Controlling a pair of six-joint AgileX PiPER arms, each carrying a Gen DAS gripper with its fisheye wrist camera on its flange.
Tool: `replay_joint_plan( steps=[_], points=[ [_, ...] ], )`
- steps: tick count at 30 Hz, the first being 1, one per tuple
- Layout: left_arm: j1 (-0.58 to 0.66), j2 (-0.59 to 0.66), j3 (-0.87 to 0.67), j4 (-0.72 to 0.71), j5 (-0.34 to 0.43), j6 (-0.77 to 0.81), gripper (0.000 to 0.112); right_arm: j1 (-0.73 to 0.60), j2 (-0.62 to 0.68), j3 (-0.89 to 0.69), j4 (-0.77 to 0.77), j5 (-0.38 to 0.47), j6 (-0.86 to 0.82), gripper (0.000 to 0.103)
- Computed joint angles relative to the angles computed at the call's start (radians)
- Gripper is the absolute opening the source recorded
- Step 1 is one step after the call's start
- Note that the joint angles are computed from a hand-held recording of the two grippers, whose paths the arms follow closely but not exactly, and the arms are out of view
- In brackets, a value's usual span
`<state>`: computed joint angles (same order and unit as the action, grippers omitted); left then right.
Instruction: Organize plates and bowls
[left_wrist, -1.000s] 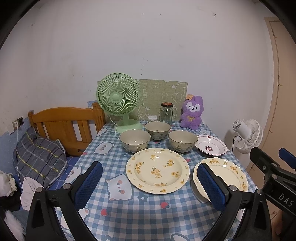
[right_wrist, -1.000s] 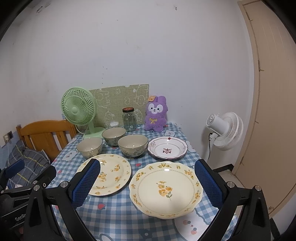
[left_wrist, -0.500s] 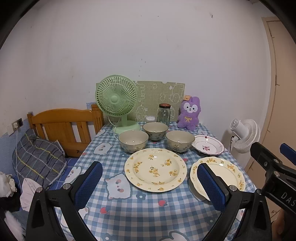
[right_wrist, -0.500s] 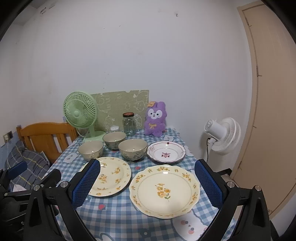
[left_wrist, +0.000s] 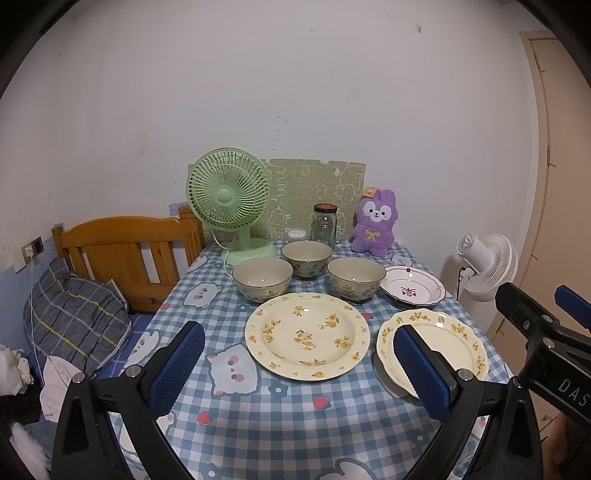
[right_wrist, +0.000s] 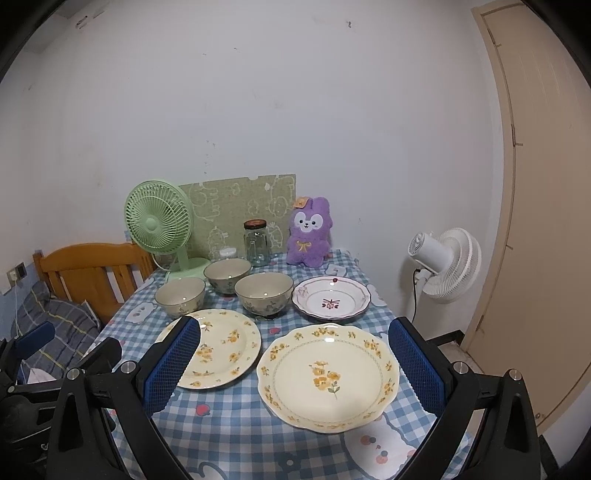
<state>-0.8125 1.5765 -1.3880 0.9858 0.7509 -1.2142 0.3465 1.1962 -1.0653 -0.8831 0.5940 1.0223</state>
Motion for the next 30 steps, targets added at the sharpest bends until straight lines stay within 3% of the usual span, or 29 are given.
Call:
replay_joint_plan(
  steps=[21, 30],
  points=[
    [-0.006, 0.004, -0.005, -0.002, -0.002, -0.001, 0.103, -0.008, -0.004, 0.008, 0.002, -0.004, -0.003, 0.103],
    [0.041, 0.077, -0.072, -0.086, -0.051, 0.080, 0.102, -0.072, 0.060, -0.021, 0.088, -0.058, -0.087, 0.103]
  ],
)
